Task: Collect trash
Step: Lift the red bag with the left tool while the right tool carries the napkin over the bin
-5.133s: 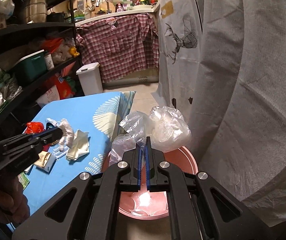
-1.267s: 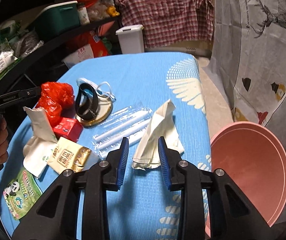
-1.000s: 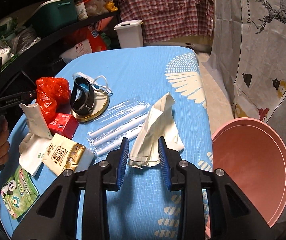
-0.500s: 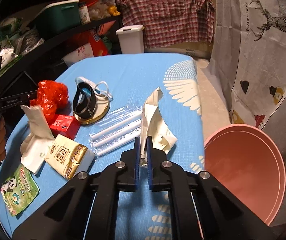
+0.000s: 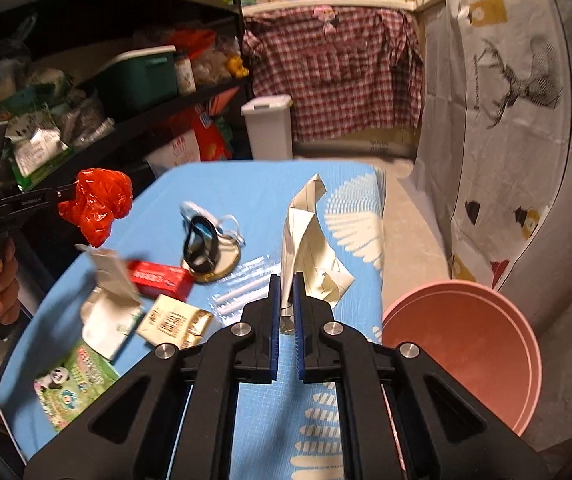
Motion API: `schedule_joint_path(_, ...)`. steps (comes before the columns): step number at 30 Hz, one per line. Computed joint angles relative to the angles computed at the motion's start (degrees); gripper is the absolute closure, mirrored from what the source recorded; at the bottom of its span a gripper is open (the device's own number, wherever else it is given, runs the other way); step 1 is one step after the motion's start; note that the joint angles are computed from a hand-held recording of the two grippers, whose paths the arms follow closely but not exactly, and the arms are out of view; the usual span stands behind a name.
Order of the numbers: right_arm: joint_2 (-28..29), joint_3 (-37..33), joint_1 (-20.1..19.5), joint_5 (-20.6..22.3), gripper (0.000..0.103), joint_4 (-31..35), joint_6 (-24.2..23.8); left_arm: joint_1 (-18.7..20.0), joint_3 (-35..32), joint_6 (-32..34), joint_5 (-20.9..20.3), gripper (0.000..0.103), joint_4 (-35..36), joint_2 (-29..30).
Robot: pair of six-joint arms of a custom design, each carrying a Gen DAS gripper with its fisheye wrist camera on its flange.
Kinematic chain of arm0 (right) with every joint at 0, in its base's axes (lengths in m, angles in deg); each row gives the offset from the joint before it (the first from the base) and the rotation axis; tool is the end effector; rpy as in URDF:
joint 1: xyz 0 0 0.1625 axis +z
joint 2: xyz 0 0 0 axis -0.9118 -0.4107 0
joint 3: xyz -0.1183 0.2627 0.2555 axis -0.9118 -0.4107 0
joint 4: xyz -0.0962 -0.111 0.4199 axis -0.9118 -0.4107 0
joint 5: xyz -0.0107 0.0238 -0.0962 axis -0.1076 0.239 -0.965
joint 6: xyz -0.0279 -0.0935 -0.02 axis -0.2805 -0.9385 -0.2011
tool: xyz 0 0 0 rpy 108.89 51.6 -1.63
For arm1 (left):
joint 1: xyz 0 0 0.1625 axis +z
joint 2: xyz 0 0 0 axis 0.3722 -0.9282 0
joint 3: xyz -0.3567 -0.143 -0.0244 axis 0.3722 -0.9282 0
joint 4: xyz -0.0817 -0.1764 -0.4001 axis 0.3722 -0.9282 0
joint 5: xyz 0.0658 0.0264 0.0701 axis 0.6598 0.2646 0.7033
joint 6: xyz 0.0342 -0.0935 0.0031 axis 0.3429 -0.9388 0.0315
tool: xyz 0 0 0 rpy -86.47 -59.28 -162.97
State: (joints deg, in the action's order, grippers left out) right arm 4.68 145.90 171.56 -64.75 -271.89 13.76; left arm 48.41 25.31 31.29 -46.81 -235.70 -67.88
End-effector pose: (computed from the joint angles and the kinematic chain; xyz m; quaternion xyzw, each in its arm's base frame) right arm 0.2792 -0.6507 0.0683 0.2671 -0.8608 0.3592 0.2423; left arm -0.0371 -0.6902 0.3458 0.1170 0.8435 -0.4293 0.3008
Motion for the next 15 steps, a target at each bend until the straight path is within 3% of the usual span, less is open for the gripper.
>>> schedule_joint_path(15, -10.2, 7.9, 2.9, 2.0, 0.096, -4.6, -1.1, -6.1, 6.3, -1.2, 1.6, 0.100, -4.4, -3.9)
